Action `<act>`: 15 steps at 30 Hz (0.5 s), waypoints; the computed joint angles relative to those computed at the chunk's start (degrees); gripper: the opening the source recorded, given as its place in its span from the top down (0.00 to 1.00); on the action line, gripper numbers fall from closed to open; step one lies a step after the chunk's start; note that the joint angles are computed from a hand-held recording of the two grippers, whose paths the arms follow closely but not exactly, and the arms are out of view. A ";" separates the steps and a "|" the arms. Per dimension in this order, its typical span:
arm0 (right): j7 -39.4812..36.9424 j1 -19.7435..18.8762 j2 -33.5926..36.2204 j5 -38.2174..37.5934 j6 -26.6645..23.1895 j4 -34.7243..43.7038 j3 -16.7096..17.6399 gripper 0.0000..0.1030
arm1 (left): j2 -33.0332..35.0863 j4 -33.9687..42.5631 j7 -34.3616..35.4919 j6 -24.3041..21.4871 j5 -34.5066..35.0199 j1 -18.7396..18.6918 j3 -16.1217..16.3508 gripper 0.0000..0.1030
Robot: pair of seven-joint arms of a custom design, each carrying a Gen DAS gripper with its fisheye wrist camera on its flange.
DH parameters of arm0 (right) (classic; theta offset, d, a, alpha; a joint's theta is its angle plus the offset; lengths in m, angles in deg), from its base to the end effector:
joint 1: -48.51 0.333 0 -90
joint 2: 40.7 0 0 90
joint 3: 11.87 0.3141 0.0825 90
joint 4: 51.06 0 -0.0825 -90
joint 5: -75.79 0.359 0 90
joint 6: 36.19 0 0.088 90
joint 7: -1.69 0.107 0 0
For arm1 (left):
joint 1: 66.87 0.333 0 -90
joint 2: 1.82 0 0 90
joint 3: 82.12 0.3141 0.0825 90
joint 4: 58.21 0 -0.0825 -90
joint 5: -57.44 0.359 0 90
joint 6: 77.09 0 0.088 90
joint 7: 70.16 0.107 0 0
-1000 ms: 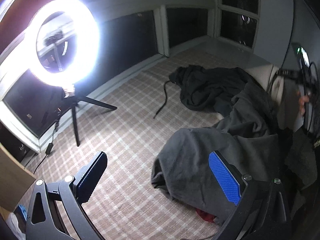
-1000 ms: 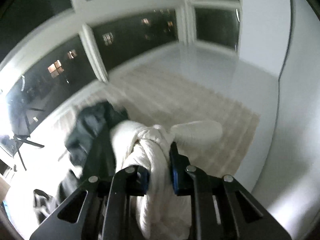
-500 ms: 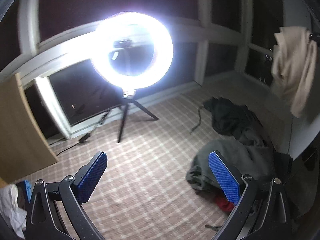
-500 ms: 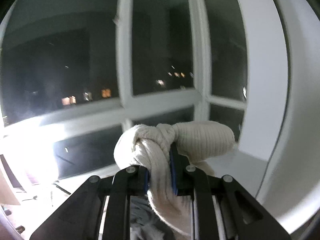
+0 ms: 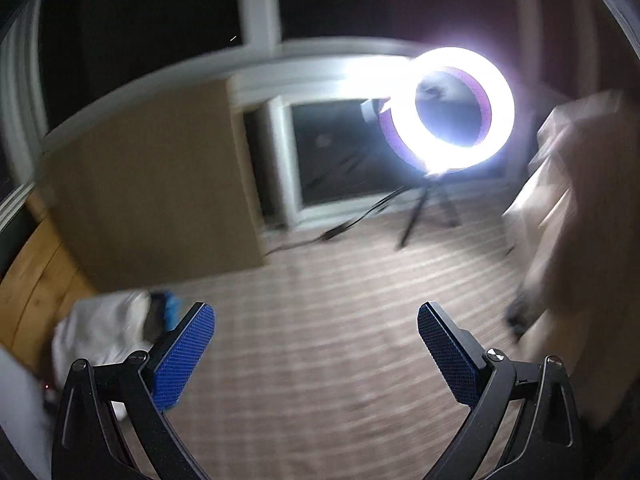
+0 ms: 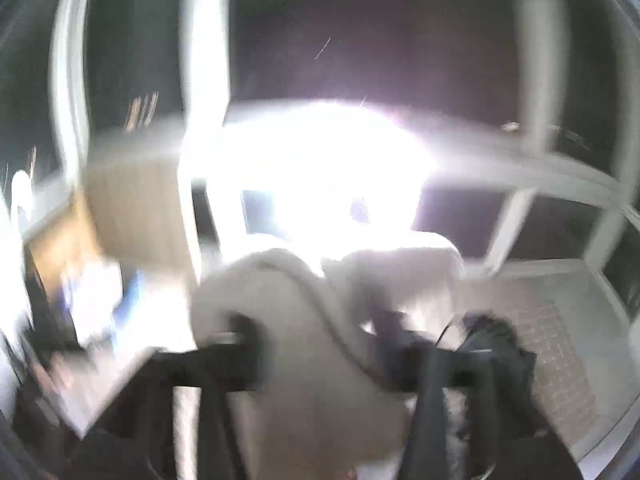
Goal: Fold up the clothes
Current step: 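Drop the cream cardigan onto the rug and open the right gripper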
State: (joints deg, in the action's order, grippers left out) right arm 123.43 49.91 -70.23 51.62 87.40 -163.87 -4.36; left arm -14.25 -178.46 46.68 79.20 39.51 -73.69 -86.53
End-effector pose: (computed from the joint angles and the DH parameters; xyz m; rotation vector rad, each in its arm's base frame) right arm 0.3960 0.0656 0.7485 -1.5293 2.0402 -0.9845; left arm 0.5096 -0.0933 0.6192 -1.3186 2.0769 -0.8985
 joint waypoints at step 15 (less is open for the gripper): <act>19.04 4.62 2.11 7.58 9.89 -26.84 -1.56 0.34 | 15.62 7.39 8.73 -14.64 -0.72 0.12 -4.74 0.01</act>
State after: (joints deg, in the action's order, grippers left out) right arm 142.47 54.52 -68.12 59.20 97.30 -190.71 -5.92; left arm 1.37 -171.07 55.41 64.57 38.80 -73.57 -91.27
